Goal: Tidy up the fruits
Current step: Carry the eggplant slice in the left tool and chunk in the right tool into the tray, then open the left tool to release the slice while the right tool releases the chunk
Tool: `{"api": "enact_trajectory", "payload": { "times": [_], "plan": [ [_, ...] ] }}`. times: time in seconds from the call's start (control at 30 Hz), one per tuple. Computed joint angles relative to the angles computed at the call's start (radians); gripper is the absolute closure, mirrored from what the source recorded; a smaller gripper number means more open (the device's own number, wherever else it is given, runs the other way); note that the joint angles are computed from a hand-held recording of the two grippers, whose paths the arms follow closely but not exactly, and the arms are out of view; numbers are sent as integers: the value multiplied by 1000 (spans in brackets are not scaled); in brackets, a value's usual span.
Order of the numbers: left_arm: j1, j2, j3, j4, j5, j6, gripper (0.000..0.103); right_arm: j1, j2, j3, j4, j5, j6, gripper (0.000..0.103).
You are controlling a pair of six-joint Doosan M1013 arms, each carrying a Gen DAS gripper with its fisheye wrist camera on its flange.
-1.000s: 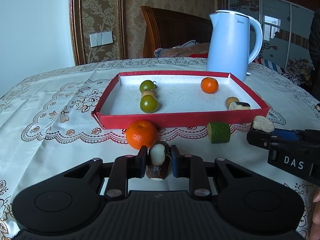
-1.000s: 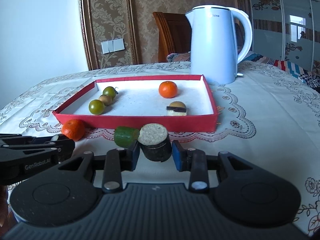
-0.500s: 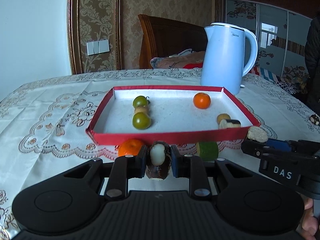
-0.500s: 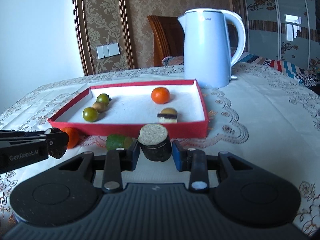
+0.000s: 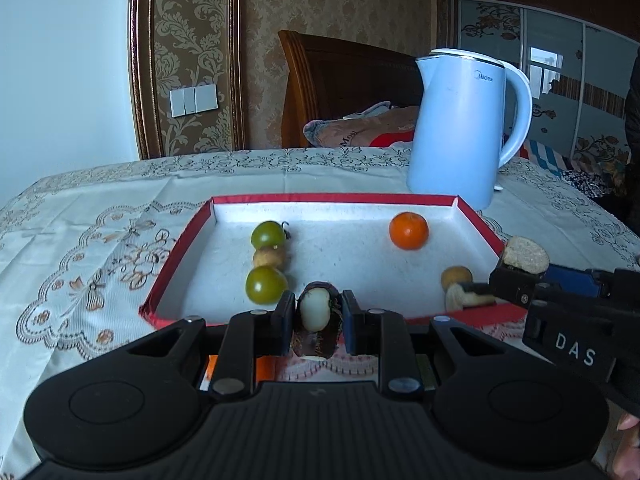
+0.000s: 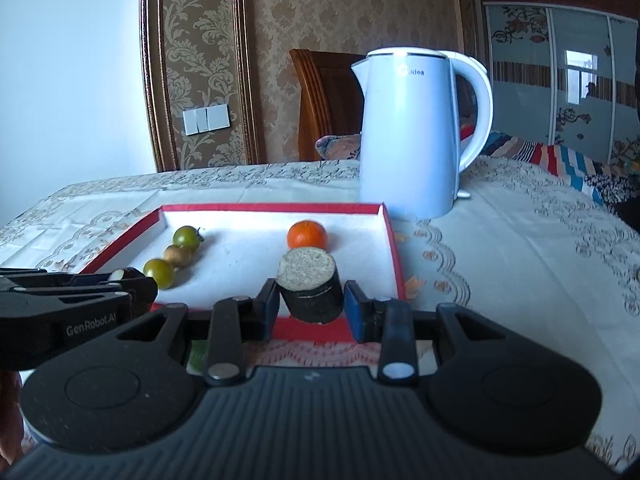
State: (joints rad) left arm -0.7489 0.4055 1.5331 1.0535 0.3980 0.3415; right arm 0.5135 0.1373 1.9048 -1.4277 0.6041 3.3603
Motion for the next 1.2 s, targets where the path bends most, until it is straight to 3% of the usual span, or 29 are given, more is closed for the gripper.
{"api": "enact_trajectory", "payload": {
  "times": [0.37,0.77,1.2],
  "plan": [
    [10,76,-105,-105,57,104,80,-57,69,-81,63,17,-79,70],
    [9,115,-157,-61,92,77,83,-106,125,-142,170,9,-170,70],
    [34,160,-230,-299,139,249,83,-138,163,-190,359,-25,-332,70]
  ]
}}
